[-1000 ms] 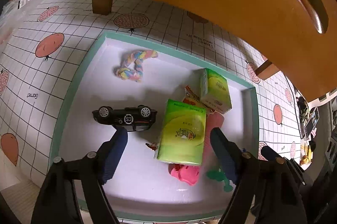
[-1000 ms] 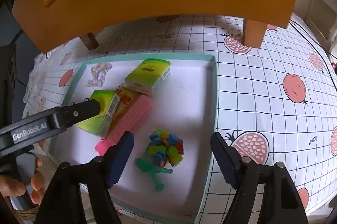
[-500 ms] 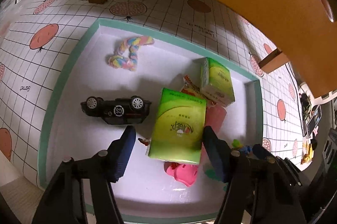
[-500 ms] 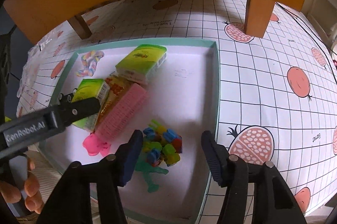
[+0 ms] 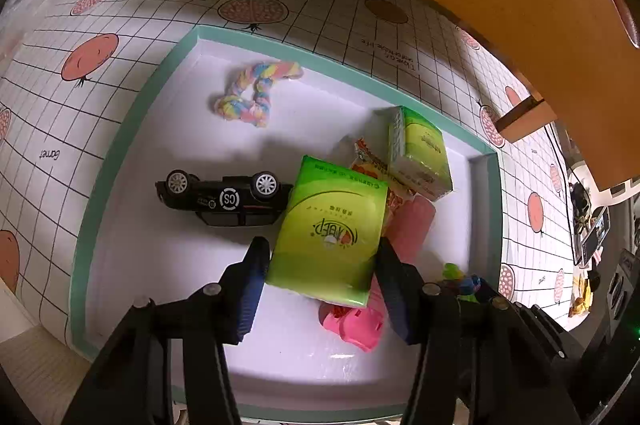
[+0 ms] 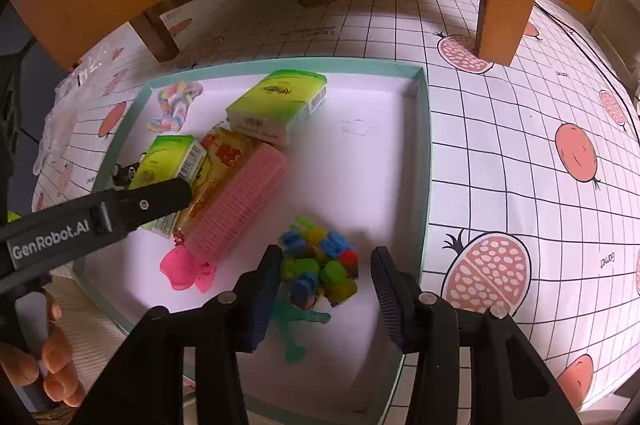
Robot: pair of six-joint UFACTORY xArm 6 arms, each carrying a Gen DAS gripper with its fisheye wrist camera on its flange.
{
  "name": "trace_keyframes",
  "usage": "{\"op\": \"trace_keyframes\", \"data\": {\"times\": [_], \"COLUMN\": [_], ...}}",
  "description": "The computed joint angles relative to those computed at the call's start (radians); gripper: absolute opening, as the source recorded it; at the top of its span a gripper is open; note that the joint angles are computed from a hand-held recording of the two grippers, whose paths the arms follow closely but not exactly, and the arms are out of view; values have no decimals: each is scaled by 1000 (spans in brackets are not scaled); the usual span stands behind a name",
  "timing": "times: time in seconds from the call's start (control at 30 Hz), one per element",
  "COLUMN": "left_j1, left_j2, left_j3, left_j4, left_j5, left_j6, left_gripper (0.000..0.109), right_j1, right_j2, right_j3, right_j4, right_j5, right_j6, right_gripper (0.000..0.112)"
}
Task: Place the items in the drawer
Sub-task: 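Grasp the green tissue pack with the left tool while the right tool grasps the colourful block toy, then lift the tissue pack with the left tool while the right tool carries the block toy toward the drawer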
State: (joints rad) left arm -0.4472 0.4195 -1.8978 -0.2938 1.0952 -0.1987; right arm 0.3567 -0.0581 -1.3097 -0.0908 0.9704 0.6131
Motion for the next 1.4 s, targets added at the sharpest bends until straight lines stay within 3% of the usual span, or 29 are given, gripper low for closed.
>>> {"op": "trace_keyframes", "data": {"times": [0.13,1.4], "left_j1": [3,16], "left_j2": [-13,-119], "left_j3": [19,130], "left_j4": [-12,42], "left_j5": [-11,-142], "left_j6": [5,-23], "left_gripper": [54,51], "right_j1": [-2,9], "right_j2": [-8,-76], "right_j3": [10,40], "right_j4": [3,-10], "right_j5": [-17,-69], "right_j6": [4,29], "right_gripper": [40,40]}}
